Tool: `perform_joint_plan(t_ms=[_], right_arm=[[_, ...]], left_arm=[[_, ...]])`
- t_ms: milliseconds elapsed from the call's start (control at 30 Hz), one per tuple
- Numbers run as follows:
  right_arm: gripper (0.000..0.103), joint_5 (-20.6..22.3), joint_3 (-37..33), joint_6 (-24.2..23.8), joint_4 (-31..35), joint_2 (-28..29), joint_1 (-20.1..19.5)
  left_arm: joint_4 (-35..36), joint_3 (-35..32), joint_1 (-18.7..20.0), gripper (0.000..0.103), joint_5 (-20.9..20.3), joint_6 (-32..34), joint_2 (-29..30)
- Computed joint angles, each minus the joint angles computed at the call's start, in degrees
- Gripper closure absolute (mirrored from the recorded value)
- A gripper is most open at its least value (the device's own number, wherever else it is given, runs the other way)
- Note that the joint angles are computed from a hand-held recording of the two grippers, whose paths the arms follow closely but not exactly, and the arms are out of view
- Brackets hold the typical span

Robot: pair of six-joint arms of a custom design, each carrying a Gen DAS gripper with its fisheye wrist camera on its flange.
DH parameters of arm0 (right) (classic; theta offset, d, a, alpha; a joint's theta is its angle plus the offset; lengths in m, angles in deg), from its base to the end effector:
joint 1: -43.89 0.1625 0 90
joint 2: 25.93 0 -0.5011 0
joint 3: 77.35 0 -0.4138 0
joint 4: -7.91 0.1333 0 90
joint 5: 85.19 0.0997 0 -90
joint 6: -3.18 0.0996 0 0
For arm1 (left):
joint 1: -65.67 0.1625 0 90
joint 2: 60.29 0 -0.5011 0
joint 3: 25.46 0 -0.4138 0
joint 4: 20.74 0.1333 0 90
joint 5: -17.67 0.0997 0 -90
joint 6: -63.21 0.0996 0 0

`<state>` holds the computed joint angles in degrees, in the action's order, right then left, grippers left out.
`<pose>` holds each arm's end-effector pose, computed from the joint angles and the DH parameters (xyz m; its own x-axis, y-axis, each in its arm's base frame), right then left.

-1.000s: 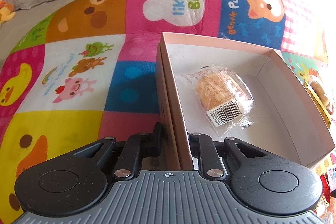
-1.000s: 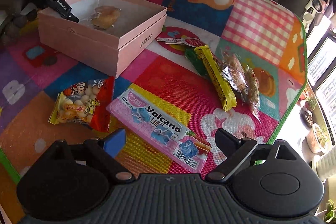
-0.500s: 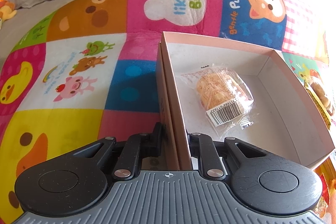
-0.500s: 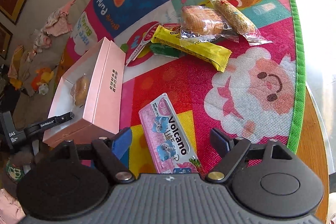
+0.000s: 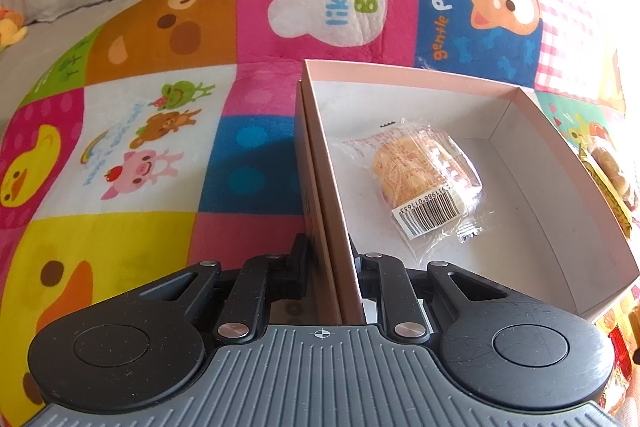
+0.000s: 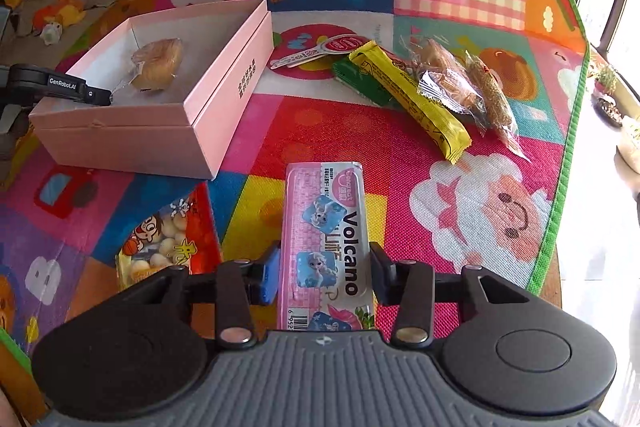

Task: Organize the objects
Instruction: 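Lower the Volcano pack into the pink box and open the right tool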

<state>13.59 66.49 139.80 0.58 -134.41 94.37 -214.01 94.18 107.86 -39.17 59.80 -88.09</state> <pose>-0.0480 -0.2438 0.2640 -0.6972 0.2836 0.6584 -0.2474 0.7668 -0.5923 -0.2771 -0.5046 -0.0793 -0.6846 0.5073 -0.5234 0.6867 0.6897 -0.2297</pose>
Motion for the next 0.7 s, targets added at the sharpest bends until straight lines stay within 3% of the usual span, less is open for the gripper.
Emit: perform_joint_plan(t_ms=[100,167,300,433,600,700], right_arm=[[0.059,-0.4,0.0,3.2,5.9,-3.9,0.6],[0.059,-0.3,-0.3,5.1,9.3,-6.2,4.0],[0.059,3.5,-3.0,10.2,9.9,-4.2,17.6],[0.059,0.5,-8.4,16.2,10.1,2.7,24.9],[0.059,4.7,-15.6,16.9,4.6,15.6,32.8],[0.058,4.9,-20.8,17.2,5.0,22.6,34.1]], left_arm=[[0.3,0.0,0.1,0.085,-0.4,-0.1,-0.1],[0.5,-0.1,0.2,0.085,-0.5,-0.1,-0.2],[0.2,0.1,0.4,0.085,-1.0,0.0,-0.4],[0.4,0.0,0.9,0.084,-2.0,0.6,-0.6],[0.3,0.0,1.1,0.084,-2.6,1.3,-0.8],[0.3,0.1,1.4,0.084,-3.1,1.3,-0.9]])
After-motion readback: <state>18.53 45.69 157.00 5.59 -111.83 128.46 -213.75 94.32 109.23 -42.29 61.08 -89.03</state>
